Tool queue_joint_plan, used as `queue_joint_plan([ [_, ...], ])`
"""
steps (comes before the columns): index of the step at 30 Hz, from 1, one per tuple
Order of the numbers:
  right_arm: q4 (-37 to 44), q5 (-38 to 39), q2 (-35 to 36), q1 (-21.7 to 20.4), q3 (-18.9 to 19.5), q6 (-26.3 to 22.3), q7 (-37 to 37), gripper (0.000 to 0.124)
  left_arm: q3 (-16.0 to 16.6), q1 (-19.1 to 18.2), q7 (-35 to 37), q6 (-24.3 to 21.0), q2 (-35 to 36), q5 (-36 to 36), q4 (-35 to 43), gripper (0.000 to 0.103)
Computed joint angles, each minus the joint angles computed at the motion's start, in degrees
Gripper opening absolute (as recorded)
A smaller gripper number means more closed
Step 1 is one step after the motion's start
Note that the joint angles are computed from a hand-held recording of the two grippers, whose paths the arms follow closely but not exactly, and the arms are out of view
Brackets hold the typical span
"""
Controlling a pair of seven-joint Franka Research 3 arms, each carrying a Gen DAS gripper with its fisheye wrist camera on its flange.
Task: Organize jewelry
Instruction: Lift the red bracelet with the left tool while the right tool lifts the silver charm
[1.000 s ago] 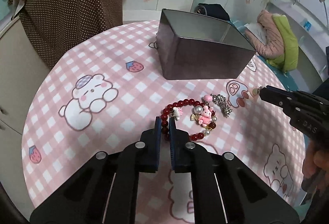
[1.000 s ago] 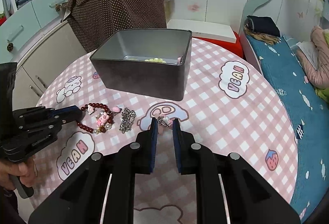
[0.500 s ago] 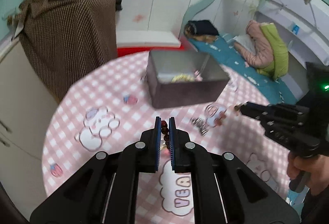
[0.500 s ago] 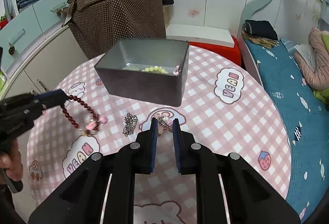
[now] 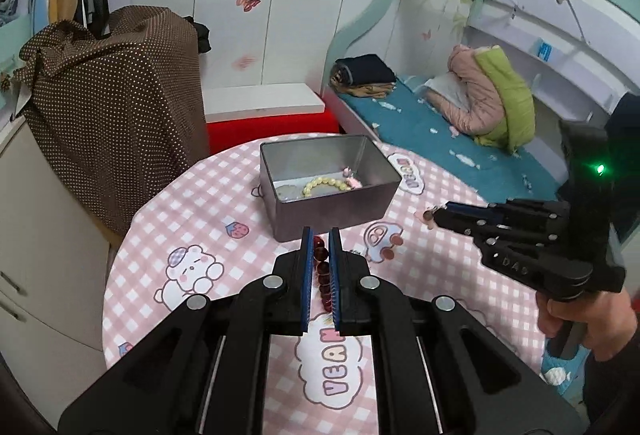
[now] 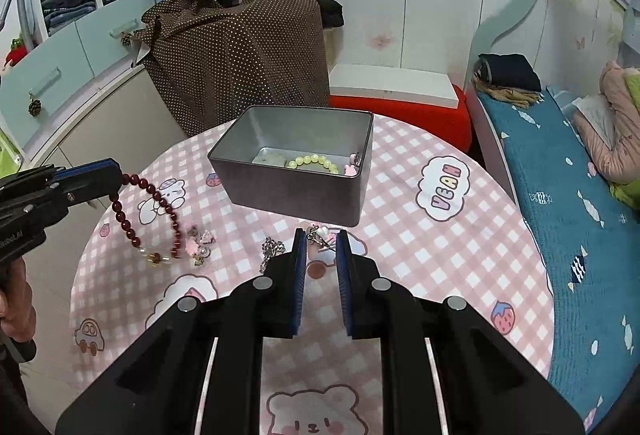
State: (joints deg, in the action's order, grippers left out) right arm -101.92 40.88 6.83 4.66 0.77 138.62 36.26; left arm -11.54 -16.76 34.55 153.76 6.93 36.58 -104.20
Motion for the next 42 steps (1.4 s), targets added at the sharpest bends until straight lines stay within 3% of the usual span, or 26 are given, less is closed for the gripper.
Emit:
queue_joint_plan([
  [12,2.25,1.43,0.14,-0.37,-0.01,-0.52,-1.76,0.013,0.35,-0.82,1.13,-1.08,2.19,1.81,5.02,0.008],
  [26,17.54,-0.71,7.84,-0.23,1.64,-3.15,0.62,0.013,2.11,-1.14,9.11,-1.83,10.81,-2.84,21.17,0.008],
  [37,36.12,-8.37,20.54,-0.34,3.34,-13.39,9.50,0.013,3.55,-1.78,15.78,-8.05,20.93,-9.97,35.78,0.008],
  [42,48.29,-12.75,28.80,0.05,3.64,-21.02,15.29,0.014,3.68,-2.03,18.09,-11.92,26.43,-13.73,42.86,0.008],
])
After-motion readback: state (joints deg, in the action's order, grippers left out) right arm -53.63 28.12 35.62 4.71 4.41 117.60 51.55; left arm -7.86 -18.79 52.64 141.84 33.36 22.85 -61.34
